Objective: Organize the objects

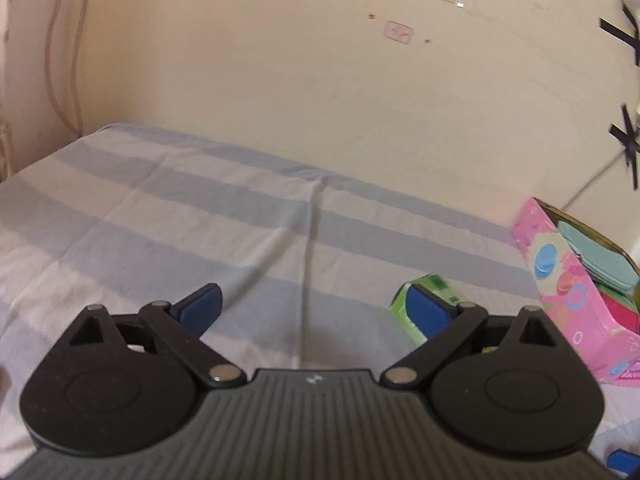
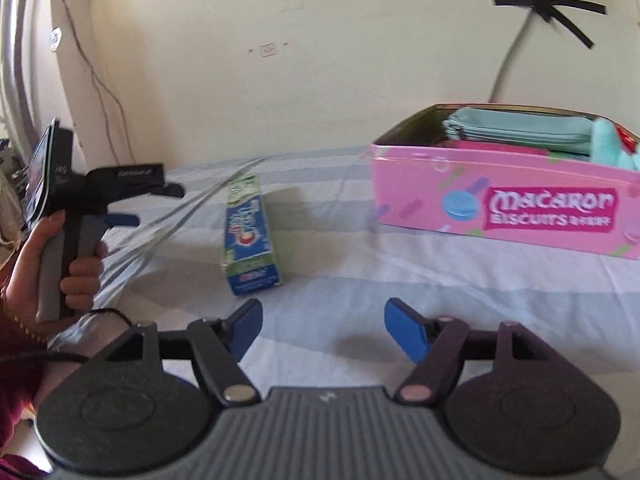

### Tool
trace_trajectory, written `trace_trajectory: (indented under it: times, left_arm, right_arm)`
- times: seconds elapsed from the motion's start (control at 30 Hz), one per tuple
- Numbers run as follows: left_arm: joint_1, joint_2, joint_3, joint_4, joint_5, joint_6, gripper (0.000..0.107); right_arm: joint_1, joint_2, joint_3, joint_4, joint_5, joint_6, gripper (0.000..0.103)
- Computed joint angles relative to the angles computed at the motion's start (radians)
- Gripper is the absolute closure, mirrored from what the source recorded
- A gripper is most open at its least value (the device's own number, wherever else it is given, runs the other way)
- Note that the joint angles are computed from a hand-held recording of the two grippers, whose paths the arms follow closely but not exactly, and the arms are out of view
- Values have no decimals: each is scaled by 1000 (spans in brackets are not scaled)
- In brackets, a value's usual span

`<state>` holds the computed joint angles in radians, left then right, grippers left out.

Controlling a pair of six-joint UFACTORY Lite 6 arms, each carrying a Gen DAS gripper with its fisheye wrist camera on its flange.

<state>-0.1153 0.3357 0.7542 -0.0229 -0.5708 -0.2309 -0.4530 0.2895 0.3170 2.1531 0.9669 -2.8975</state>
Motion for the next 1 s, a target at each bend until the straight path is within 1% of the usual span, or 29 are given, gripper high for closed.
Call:
trace_trajectory:
  times: [0.03, 0.1, 0.13, 0.17, 0.23, 0.27, 0.3, 0.33, 0.37, 0.4, 0.43, 0.47, 0.53, 0.6, 0.67, 0.7, 0.73, 0.8, 0.83, 0.87, 0.9, 0.93, 1.0]
  left_arm:
    - [12, 22, 53, 105, 34, -58, 6]
    - [27, 95, 167, 314, 65, -191, 6]
    - [31, 135, 227, 390, 86, -243, 6]
    - [26, 175, 282, 425, 104, -268, 6]
    - [25, 258, 393, 572, 129, -398, 6]
    - [24, 301, 450, 673, 144, -489, 6]
    - [19, 341, 500, 750, 155, -555, 6]
    - [6, 368, 528, 786, 166, -581, 8]
    - [-7, 396, 559, 794, 186, -582, 10]
    - [-20, 421, 587, 829, 208, -609, 21]
    - [-26, 441, 610, 903, 216, -679, 27]
    - [-26, 442, 601, 937, 188, -712, 27]
    - [-51, 402, 535, 939, 157, -699, 34]
    - [-102, 346, 435, 908, 110, -647, 36]
    - [-186, 266, 301, 732, 88, -492, 35]
    - [-230, 238, 251, 653, 75, -442, 34]
    - [-267, 216, 213, 617, 58, -434, 34]
    - [-331, 203, 192, 621, 38, -500, 34]
    - [-365, 210, 208, 652, 38, -557, 34]
    - [-410, 218, 225, 663, 48, -591, 32]
    - [-465, 231, 248, 634, 69, -582, 30]
    - [-521, 243, 268, 572, 87, -532, 26]
    - [-627, 284, 329, 386, 127, -359, 23]
  right_arm:
    - [55, -2, 6, 41, -7, -11, 25]
    - [165, 6, 27, 128, -24, -26, 23]
    - [228, 22, 48, 182, -35, -38, 23]
    - [274, 41, 72, 225, -48, -49, 23]
    - [354, 90, 129, 312, -88, -65, 25]
    - [375, 114, 162, 332, -114, -58, 30]
    - [384, 134, 184, 344, -124, -55, 32]
    - [373, 137, 188, 333, -119, -55, 42]
    - [354, 135, 193, 296, -122, -32, 60]
    - [331, 130, 194, 267, -124, -11, 59]
    - [296, 130, 196, 220, -121, 10, 59]
    - [255, 128, 192, 177, -115, 20, 59]
    - [164, 118, 165, 106, -91, 10, 58]
    - [46, 114, 140, 27, -72, 0, 57]
    - [-87, 113, 114, -40, -52, -21, 56]
    - [-169, 114, 105, -84, -41, -30, 57]
    - [-255, 118, 98, -131, -32, -35, 58]
    - [-430, 131, 93, -224, -14, -48, 58]
    - [-518, 139, 93, -265, -5, -58, 57]
    - [-591, 145, 93, -292, 2, -69, 57]
    - [-660, 151, 95, -312, 10, -83, 56]
    - [-719, 169, 114, -321, 21, -90, 56]
    - [-820, 201, 147, -359, 37, -84, 54]
